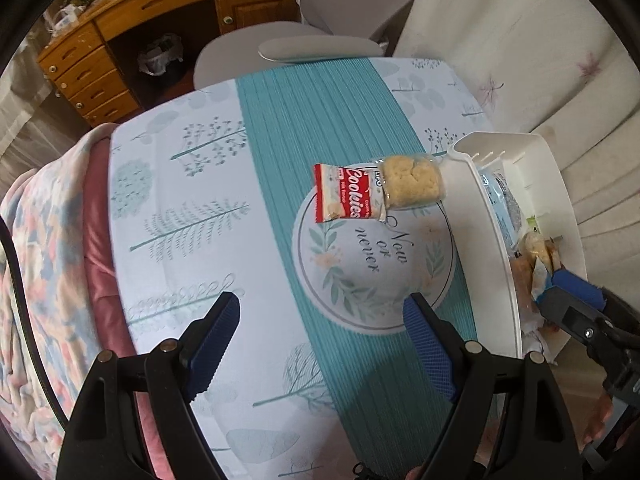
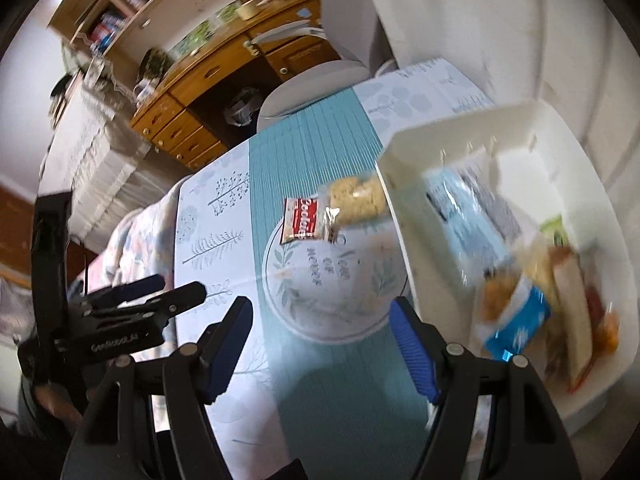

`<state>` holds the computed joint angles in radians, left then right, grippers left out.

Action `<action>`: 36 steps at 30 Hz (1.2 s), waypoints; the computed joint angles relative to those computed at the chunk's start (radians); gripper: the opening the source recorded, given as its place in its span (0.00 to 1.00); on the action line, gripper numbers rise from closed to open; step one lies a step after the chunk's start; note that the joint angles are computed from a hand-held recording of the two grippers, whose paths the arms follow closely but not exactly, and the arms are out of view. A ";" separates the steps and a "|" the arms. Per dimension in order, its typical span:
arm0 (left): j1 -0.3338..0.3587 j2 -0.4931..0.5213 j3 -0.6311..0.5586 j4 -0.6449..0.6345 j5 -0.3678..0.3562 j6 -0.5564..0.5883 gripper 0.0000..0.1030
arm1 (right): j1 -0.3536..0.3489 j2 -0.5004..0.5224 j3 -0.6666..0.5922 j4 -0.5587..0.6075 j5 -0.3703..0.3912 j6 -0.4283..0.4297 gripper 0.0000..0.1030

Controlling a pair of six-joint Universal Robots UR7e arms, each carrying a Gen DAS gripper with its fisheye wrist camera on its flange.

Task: Organize snacks
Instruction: 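Move both grippers back to the last snacks on the plate, then grasp the red Cookies pack with the left gripper while the right gripper grasps the clear cake bag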

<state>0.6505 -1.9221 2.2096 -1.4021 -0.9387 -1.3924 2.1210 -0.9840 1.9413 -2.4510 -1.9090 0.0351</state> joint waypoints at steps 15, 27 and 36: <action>0.296 0.278 -0.099 -0.296 -0.018 0.271 0.81 | 0.014 0.189 -0.224 0.099 -0.137 -0.636 0.69; 0.408 0.410 -0.150 -0.367 -0.042 0.355 0.81 | 0.008 0.327 -0.372 0.208 -0.221 -1.130 0.81; 0.447 0.445 -0.148 -0.416 -0.044 0.386 0.81 | -0.006 0.442 -0.517 0.357 -0.265 -1.198 0.81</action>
<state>1.0974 -1.4768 2.0613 -1.8176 -0.9830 -1.0064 2.1151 -0.5421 1.4245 -2.0941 -2.1742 -1.1626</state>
